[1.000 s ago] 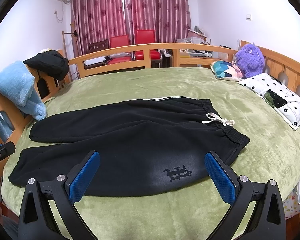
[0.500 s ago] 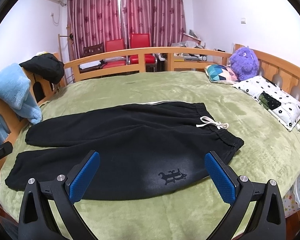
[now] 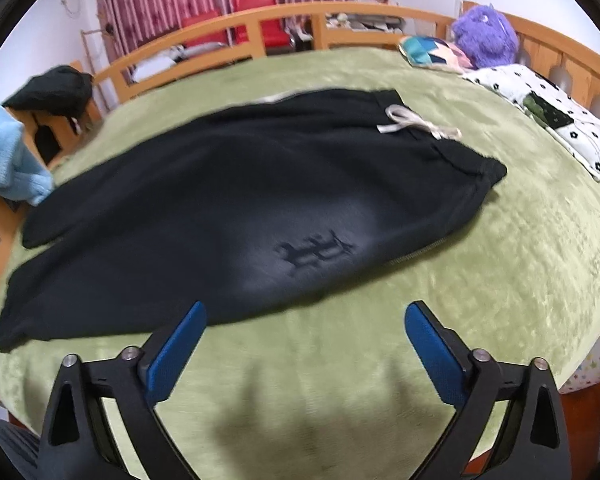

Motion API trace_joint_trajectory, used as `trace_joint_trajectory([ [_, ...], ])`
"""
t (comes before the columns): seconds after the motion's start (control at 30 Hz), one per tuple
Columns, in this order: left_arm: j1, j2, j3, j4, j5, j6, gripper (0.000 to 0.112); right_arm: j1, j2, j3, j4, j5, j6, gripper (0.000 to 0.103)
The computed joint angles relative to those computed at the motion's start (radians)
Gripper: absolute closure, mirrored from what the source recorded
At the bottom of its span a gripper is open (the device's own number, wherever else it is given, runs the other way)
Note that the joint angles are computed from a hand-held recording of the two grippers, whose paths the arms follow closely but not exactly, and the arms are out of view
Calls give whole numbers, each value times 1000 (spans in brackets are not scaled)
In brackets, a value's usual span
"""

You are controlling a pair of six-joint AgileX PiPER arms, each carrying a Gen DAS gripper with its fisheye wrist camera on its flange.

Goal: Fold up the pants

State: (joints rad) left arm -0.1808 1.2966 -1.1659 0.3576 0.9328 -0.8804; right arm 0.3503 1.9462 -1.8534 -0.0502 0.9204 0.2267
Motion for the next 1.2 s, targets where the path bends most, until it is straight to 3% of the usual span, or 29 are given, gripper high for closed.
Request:
trace_joint_trajectory([
  [0.17, 95, -15, 146, -97, -124, -2, 12, -36, 46, 23, 49, -12, -26, 16],
  [0.4, 155, 20, 198, -125, -191, 18, 12, -75, 42, 103, 122, -88, -48, 22],
  [0.63, 308, 7, 264, -241, -271, 119, 12, -187, 77, 103, 362, -157, -149, 24],
  [0.8, 455, -36, 337, -443, -368, 320, 12, -227, 145, 8, 414, -136, -134, 24],
  [0.93, 563, 15, 349, -647, -428, 490, 12, -221, 238, -132, 391, -82, -87, 24],
  [1.03, 564, 55, 336, -635, -480, 467, 12, -192, 304, -240, 299, -48, -25, 24],
  [1.07, 555, 64, 328, -599, -487, 429, 12, -178, 330, -293, 265, -28, -7, 27],
  [1.1, 562, 76, 317, -600, -491, 432, 13, -170, 348, -332, 255, -4, -9, 46],
  [1.13, 567, 82, 309, -585, -496, 411, 34, -164, 372, -385, 250, 33, -13, 68],
  [1.17, 582, 75, 304, -559, -490, 384, 51, -160, 407, -463, 256, 79, -20, 76],
  [1.2, 599, 79, 287, -542, -478, 378, 75, -159, 419, -500, 259, 97, -20, 83],
])
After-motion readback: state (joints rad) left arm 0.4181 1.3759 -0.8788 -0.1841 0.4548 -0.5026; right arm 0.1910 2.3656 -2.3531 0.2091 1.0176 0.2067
